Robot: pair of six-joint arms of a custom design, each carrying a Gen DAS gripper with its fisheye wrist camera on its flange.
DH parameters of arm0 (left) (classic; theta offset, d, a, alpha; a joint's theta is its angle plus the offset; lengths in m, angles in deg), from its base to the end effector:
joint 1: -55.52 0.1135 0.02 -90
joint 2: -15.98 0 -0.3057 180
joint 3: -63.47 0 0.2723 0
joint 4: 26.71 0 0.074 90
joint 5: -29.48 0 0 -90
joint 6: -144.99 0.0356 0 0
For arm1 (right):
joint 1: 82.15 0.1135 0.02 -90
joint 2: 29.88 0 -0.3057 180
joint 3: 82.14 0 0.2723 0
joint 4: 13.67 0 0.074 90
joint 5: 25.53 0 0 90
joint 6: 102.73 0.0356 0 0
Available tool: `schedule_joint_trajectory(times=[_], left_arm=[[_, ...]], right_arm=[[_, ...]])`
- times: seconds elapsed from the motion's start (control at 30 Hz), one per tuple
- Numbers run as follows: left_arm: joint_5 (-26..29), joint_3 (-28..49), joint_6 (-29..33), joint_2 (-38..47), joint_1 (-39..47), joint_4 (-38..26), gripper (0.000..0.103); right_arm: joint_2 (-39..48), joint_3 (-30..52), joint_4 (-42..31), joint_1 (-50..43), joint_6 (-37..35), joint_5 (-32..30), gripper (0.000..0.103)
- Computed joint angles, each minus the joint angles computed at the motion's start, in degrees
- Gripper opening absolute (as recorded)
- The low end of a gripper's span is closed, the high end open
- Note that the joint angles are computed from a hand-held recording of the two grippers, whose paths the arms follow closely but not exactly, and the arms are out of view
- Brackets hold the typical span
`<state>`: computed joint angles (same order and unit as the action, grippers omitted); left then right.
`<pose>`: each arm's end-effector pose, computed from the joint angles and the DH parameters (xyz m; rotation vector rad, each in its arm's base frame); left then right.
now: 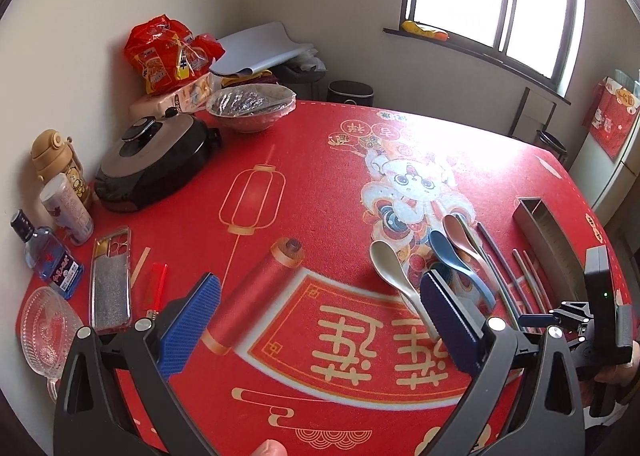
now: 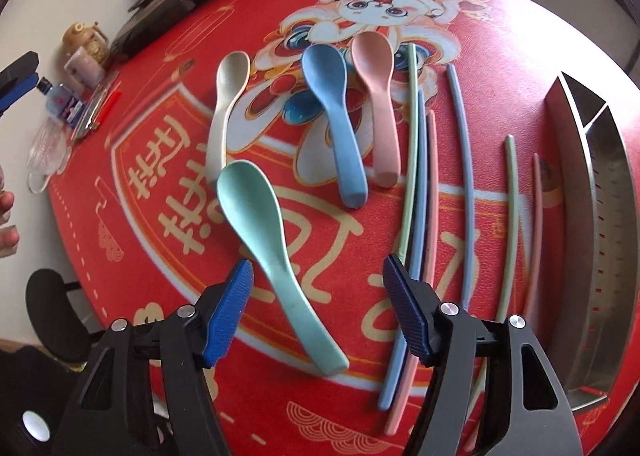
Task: Organize utensils
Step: 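Grasp the mint green spoon with the right tool while the left tool approaches the beige spoon, then lift the green spoon with the right tool while the left tool grasps the beige spoon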
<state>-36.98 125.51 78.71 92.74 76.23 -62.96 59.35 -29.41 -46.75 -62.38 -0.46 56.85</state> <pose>0.2674 0.0859 0.2590 0.2363 2.3559 -0.1391 0.2552 0.0968 0.1548 -0.2180 2.8099 0.3205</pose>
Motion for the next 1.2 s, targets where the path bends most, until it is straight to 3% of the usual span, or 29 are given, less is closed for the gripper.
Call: schedule_joint_trajectory(times=[0.23, 0.4, 0.5, 0.77, 0.8, 0.87, 0.97, 1.1, 1.2], left_arm=[[-3.61, -0.44, -0.61, 2.42, -1.41, 0.03, 0.098], [0.00, 0.02, -0.91, 4.14, -0.49, -1.95, 0.098], [2.47, 0.07, -1.06, 4.69, -0.08, -2.46, 0.098], [1.58, -1.26, -0.74, 5.39, -1.70, -2.23, 0.096], [1.86, -1.18, -0.46, 5.86, -1.71, -2.59, 0.094], [2.62, -0.77, 0.04, 6.97, -1.71, -3.74, 0.082], [2.23, -0.90, -0.07, 7.82, -1.84, -3.99, 0.068], [2.28, -1.13, -0.28, 8.10, -1.93, -3.87, 0.045], [2.35, -1.46, 0.01, 8.04, -2.50, -4.09, 0.041]], right_arm=[[2.48, 0.26, 0.09, 1.08, -1.17, -2.50, 0.055], [3.58, 0.99, -0.50, 2.16, -2.14, -2.02, 0.048], [3.94, 1.31, -0.48, 2.49, -2.75, -1.13, 0.046], [4.30, 1.33, -0.07, 7.40, -7.21, 6.25, 0.046], [4.13, 1.23, -0.07, 7.21, -7.17, 5.97, 0.046], [3.61, 0.95, 0.01, 6.40, -6.60, 5.41, 0.031], [2.81, 0.55, -0.12, 5.23, -5.93, 4.81, 0.023], [1.97, -0.06, 0.00, 4.85, -6.14, 3.50, 0.018], [2.72, 0.30, 0.03, 5.33, -5.43, 3.00, 0.018]])
